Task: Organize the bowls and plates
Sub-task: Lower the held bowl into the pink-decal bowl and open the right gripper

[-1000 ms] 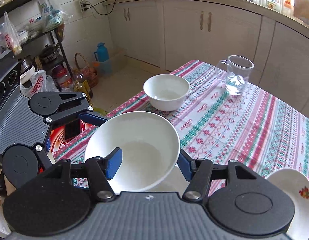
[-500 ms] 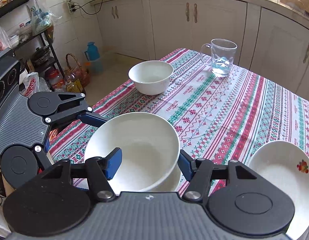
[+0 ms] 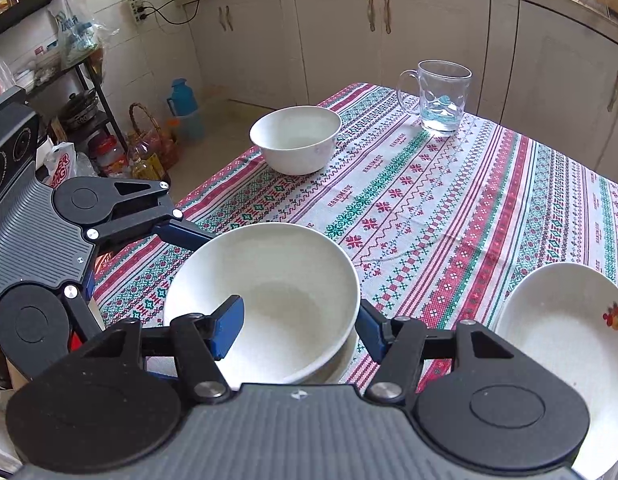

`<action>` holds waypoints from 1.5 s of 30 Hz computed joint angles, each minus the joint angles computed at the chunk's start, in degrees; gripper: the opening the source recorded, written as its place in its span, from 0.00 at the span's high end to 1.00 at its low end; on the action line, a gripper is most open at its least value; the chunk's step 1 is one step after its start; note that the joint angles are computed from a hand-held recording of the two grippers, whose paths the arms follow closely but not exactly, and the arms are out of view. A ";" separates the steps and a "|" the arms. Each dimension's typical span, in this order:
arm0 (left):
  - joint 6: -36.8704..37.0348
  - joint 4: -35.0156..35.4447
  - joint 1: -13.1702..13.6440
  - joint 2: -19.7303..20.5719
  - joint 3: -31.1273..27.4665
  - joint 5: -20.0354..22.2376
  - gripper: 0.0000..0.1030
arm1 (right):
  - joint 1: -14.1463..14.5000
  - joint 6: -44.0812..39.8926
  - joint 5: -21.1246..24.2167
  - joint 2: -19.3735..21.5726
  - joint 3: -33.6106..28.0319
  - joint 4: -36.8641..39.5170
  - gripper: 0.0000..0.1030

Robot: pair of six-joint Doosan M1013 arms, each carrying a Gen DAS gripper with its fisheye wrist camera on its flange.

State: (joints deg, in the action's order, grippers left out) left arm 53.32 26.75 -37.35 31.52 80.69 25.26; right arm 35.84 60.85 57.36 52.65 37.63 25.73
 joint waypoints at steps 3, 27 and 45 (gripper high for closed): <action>0.78 -0.41 0.03 0.24 -0.28 0.26 0.09 | -0.09 -0.02 -0.01 0.14 -0.03 0.12 0.35; 3.33 -1.79 0.22 0.25 -0.14 0.36 0.05 | -0.07 -2.57 -3.66 -1.02 3.33 1.19 0.05; -16.68 14.21 -0.39 -4.14 6.66 -0.88 0.05 | 0.67 -1.42 -11.72 -4.31 10.19 -0.68 0.00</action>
